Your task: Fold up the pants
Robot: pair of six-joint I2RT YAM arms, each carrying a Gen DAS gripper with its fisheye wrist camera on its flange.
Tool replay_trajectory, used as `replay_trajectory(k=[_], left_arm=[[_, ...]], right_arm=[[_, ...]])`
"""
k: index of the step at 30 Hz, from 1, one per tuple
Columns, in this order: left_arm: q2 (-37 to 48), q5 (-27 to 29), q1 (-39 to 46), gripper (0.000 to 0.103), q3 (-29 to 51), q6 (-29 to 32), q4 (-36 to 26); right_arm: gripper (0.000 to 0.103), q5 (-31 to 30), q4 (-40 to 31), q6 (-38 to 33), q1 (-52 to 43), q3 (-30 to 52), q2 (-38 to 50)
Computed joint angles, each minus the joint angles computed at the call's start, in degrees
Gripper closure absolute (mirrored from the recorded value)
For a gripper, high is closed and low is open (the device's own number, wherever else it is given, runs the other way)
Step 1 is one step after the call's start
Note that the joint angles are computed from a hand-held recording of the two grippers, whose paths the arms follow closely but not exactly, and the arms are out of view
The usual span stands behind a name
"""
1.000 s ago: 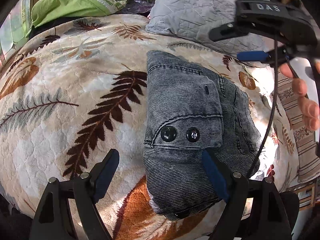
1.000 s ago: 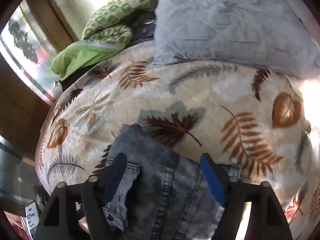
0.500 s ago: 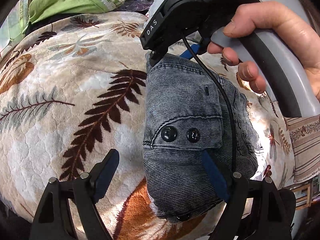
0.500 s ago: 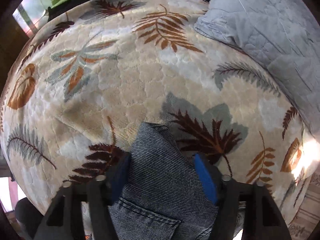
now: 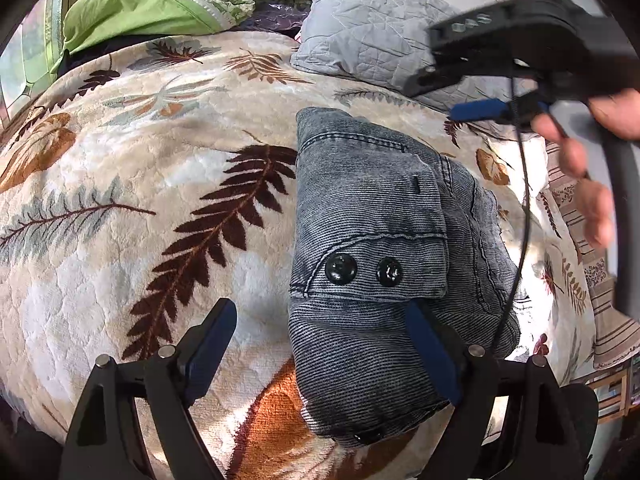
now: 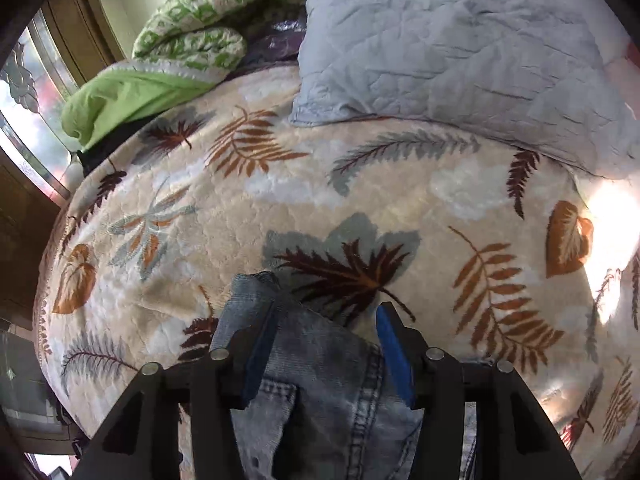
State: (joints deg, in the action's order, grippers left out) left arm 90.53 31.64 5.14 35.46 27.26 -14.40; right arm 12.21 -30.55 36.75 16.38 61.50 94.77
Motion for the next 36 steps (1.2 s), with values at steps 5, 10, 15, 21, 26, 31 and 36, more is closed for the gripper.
replay_trajectory(k=[5,10,15,21,26,31,36], left_arm=[[-2.8,0.2,1.0,0.016,-0.6,-0.2,-1.1],[-6.4,0.6,2.8,0.016,-0.5,0.9,-5.0],[-9.6,-0.2,3.9,0.016,-1.2,0.3,-5.4],[-9.9,-11.2,-2.9,0.016,-5.2,-0.7,2.1],[-12.5,-9.5,-1.3,0.016,-4.3,-1.2,-1.5],[-13.1,-13.7,-4.3,0.016,-7.4,-0.6,2.8],[-13.1,-12.0,-3.0,0.016,-5.3,-1.0,-0.1]], right_arm=[[0.045,-2.2,4.4,3.1,1.2,-17.7,-14.8],[0.044,-4.9,11.7,6.9,1.1,-31.0,-16.1],[0.043,-0.4,10.2,13.4,8.3,-36.6,-28.6],[0.039,9.0,10.2,21.0,20.2,-39.6,-27.2],[0.036,15.7,3.7,27.1,27.3,-40.4,-34.9],[0.033,10.8,8.8,26.1,26.0,-44.2,-32.3],[0.033,11.3,1.2,23.1,23.0,-40.0,-40.1]])
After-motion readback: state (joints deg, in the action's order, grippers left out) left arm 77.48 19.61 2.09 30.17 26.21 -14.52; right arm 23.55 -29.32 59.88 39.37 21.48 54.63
